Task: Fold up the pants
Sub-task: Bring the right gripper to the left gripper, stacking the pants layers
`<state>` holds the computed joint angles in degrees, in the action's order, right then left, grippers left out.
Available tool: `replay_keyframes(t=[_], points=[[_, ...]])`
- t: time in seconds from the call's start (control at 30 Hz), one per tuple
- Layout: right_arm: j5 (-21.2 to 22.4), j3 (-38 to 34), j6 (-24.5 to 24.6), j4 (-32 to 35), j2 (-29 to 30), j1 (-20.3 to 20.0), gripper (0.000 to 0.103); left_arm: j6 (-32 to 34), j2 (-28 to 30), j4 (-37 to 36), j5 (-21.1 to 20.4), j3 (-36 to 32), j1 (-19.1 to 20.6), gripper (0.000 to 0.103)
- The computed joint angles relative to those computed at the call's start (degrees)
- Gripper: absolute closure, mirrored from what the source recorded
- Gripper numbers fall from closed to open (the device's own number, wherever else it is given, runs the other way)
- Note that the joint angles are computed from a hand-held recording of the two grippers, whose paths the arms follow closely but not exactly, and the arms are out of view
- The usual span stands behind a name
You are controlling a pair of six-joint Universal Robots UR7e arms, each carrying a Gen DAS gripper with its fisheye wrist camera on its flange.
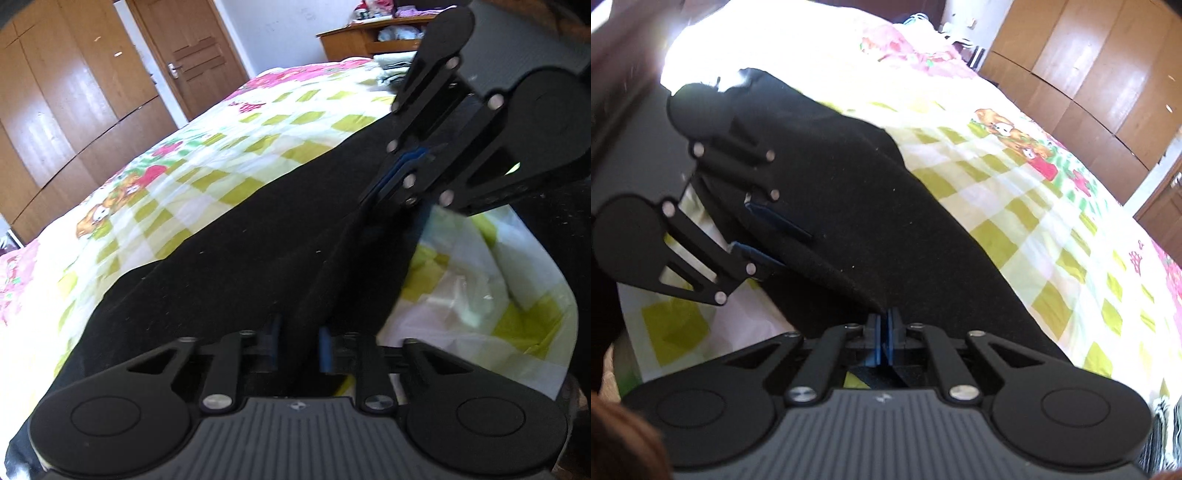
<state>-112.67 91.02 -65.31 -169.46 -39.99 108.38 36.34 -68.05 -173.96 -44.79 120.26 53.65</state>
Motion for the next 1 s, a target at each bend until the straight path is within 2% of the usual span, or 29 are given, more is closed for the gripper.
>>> replay_keyframes(t=[0.07,0.2,0.3,0.33,0.43,0.5,0.57,0.7,0.77,0.8,0.87,1.0], points=[[0.2,0.3,0.8,0.3,-0.4,0.0,0.100,-1.1,-0.7,0.8,-0.4,-0.1,-0.1,0.081],[0.9,1.1,0.7,2.4,-2.0,0.3,0.100,-0.8,-3.1,4.8,-1.4,0.3,-0.5,0.082],[-0.5,-0.3,0.7,6.7,-1.4,0.1,0.099,-0.4,-2.1,9.4,0.0,0.1,0.3,0.082],[-2.4,-0.7,0.6,8.0,-0.5,0.2,0.099,0.3,-1.5,9.0,0.7,0.1,0.4,0.082],[-4.0,-0.7,-1.0,5.9,1.3,0.0,0.094,-1.4,-1.8,9.7,1.1,-0.4,0.0,0.079],[-3.3,-1.2,0.6,7.5,0.6,0.1,0.092,-2.6,-3.6,11.4,-0.2,-0.1,-0.1,0.077],[-1.9,-1.5,1.2,10.1,-0.7,0.1,0.092,-3.4,-4.5,11.6,0.8,0.3,-0.2,0.075],[-1.1,0.8,-1.4,4.7,-0.7,0.6,0.091,-3.7,-4.3,10.3,2.4,0.9,0.0,0.074],[0.0,1.1,-1.2,6.2,-0.9,0.7,0.090,-2.6,-5.0,10.5,2.9,1.5,-0.1,0.074],[1.0,1.0,-1.5,7.0,-0.6,0.6,0.090,-1.6,-5.0,10.0,3.5,1.8,-0.1,0.070],[2.2,0.7,-3.6,7.4,0.4,0.8,0.087,-0.6,-4.7,8.0,4.6,2.1,0.1,0.068],[2.5,1.2,-9.5,3.5,2.8,1.4,0.083,-0.8,-5.0,7.7,3.6,2.1,0.8,0.068]])
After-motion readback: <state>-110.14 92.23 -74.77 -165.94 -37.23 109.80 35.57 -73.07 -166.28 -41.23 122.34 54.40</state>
